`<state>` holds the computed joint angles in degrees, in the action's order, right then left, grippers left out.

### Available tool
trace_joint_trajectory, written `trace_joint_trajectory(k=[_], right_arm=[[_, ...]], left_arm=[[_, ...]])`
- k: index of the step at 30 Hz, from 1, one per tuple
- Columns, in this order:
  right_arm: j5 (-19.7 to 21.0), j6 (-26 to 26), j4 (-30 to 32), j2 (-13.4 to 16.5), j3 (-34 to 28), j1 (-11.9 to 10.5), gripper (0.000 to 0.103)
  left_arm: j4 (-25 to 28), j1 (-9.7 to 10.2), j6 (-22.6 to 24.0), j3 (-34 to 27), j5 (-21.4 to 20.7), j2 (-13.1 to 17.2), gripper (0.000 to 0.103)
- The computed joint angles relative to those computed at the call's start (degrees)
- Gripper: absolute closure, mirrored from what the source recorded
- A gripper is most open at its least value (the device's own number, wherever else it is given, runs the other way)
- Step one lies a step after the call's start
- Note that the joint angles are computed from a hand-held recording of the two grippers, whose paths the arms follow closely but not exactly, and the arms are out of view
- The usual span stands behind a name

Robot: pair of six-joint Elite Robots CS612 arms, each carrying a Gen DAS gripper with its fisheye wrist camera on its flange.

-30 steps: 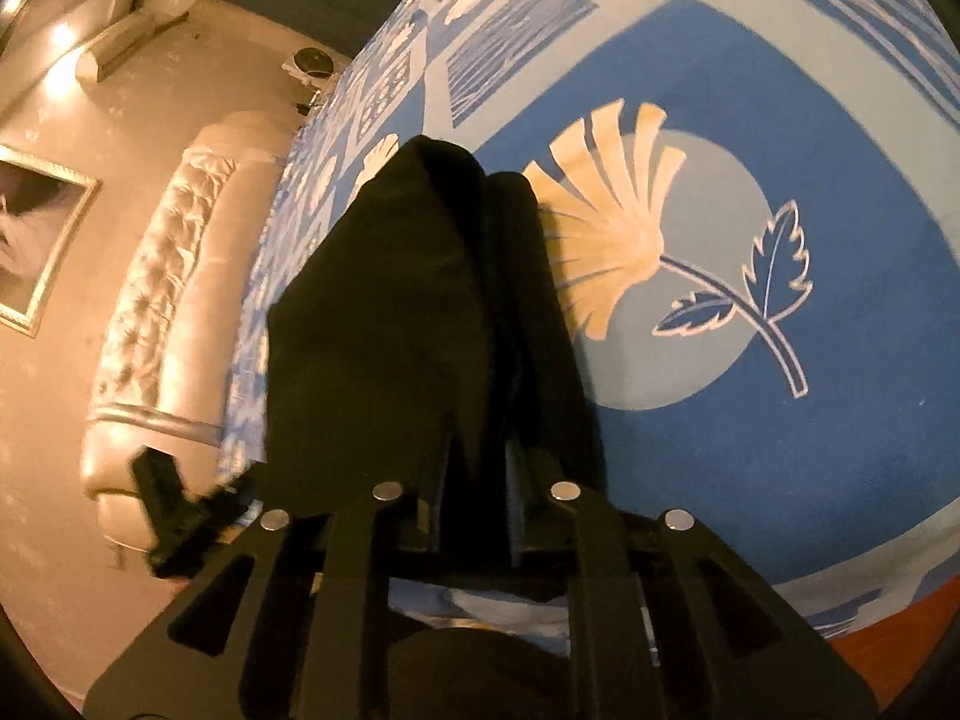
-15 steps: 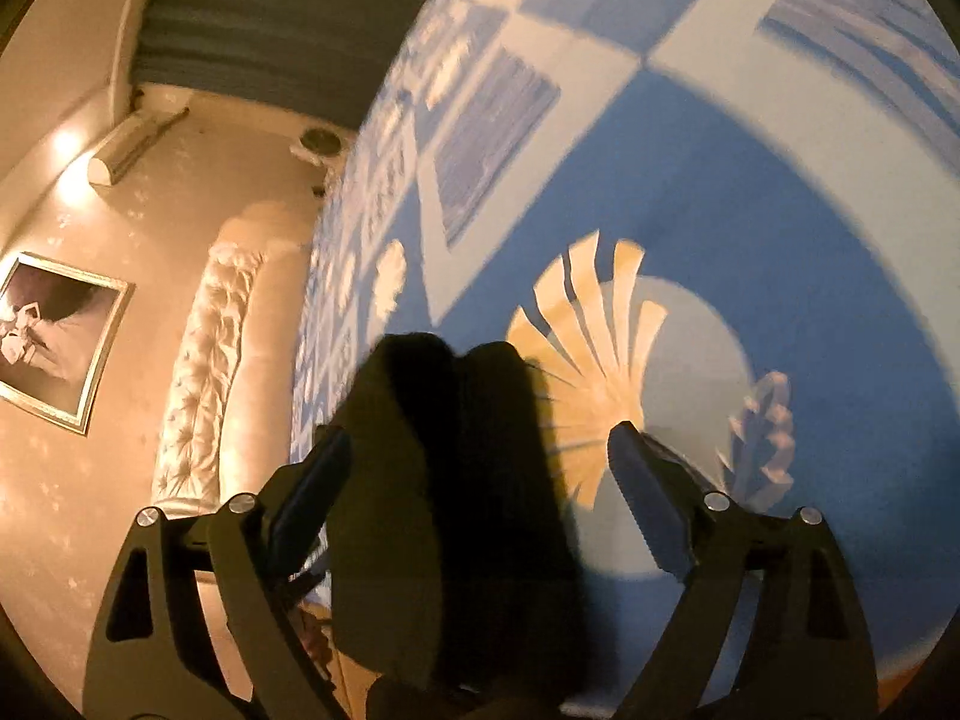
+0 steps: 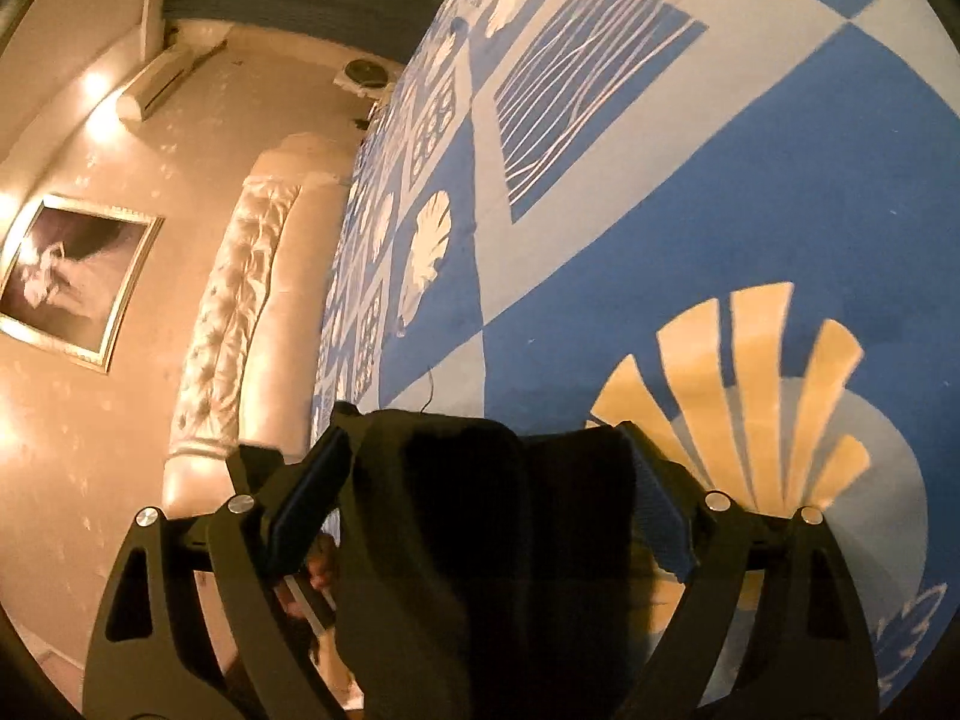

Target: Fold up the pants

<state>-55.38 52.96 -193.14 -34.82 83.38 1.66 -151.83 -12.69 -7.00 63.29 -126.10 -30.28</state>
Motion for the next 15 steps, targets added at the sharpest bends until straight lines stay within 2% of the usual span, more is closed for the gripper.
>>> trace_joint_trajectory(k=[2, 5, 6, 7, 9, 12, 15], right_arm=[[-0.3, -2.4, 1.6, -0.4, 0.1, 0.2, 0.015], [-0.9, -3.1, 2.1, -0.6, 0.2, 0.4, 0.018], [-1.5, -3.0, 2.4, -0.7, 0.5, 0.5, 0.024], [-1.7, -2.9, 2.8, -0.7, 0.3, 0.6, 0.032], [-1.8, -2.2, 2.6, -0.7, 0.7, 0.4, 0.045], [-1.2, -0.5, 0.9, -0.1, 0.8, 0.2, 0.061], [-1.1, 1.5, -1.8, 0.5, 0.6, 0.3, 0.067]], left_arm=[[2.0, 0.24, -2.3, -2.7, -4.1, 1.5, 0.017], [4.1, 0.61, -5.9, -6.3, -11.5, 3.9, 0.017], [4.0, 0.56, -6.5, -6.8, -12.1, 4.2, 0.017], [3.8, 0.39, -6.3, -6.9, -11.4, 4.2, 0.03], [5.6, -0.58, -2.2, -6.1, -4.9, 3.0, 0.053], [5.3, -1.15, 1.8, -4.8, -1.5, 2.1, 0.065], [4.6, -1.12, 2.2, -4.3, -1.3, 1.7, 0.072]])
